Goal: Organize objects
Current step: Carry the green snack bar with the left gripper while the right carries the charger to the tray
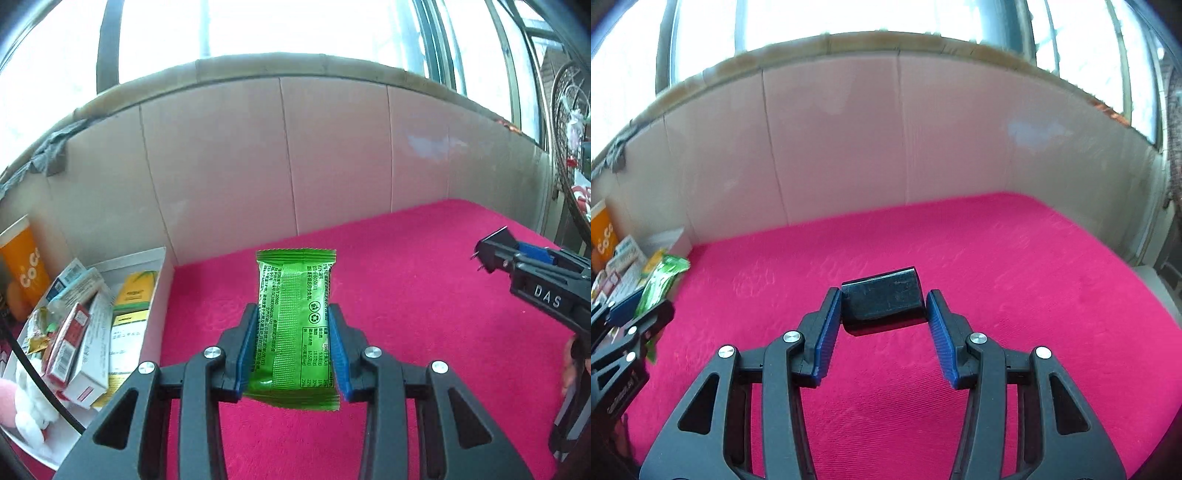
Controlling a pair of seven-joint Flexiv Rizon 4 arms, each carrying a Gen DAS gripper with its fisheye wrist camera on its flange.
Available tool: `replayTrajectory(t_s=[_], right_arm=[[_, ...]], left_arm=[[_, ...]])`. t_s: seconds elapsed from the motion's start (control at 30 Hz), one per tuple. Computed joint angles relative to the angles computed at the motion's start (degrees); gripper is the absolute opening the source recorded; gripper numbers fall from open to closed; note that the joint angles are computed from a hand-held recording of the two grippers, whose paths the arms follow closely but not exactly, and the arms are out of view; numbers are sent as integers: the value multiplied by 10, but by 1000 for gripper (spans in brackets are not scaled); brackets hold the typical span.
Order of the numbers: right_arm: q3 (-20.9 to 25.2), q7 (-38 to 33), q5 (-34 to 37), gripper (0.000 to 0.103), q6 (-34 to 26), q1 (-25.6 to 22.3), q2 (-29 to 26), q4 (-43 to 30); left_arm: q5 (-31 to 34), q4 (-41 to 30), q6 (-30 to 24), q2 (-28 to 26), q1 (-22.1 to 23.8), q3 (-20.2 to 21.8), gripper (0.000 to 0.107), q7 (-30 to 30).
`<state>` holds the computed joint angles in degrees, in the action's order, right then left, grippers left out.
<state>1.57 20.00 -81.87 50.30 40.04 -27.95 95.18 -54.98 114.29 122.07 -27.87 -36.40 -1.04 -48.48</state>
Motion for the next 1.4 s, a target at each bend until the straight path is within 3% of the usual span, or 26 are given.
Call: replayTrajectory(t_s=[0.1,0.2,0.3,0.47,0.67,1.0,1.17,1.4], right_arm=[[-5,40,-33,46,-51,18,13,13],[4,56,-49,46,-102,29,18,18],[12,66,-58,46,-121,31,19,20],[23,74,-70,46,-147,35,26,30],[31,74,-73,46,-153,39,26,33],[42,67,-78,46,-153,50,30,39],[43,58,-78,47,-149,57,26,35],[42,45,-78,47,-140,68,19,26]], left_arm=[[4,5,-15,8,9,-4,36,-12],[43,20,-23,15,36,-13,36,-61],[77,39,-21,25,47,-11,36,-106],[106,58,-12,33,36,4,36,-119],[155,95,27,51,47,-3,36,-143],[210,142,31,83,81,-17,36,-191],[182,159,49,92,61,-8,36,-169],[200,190,54,115,84,-16,36,-194]])
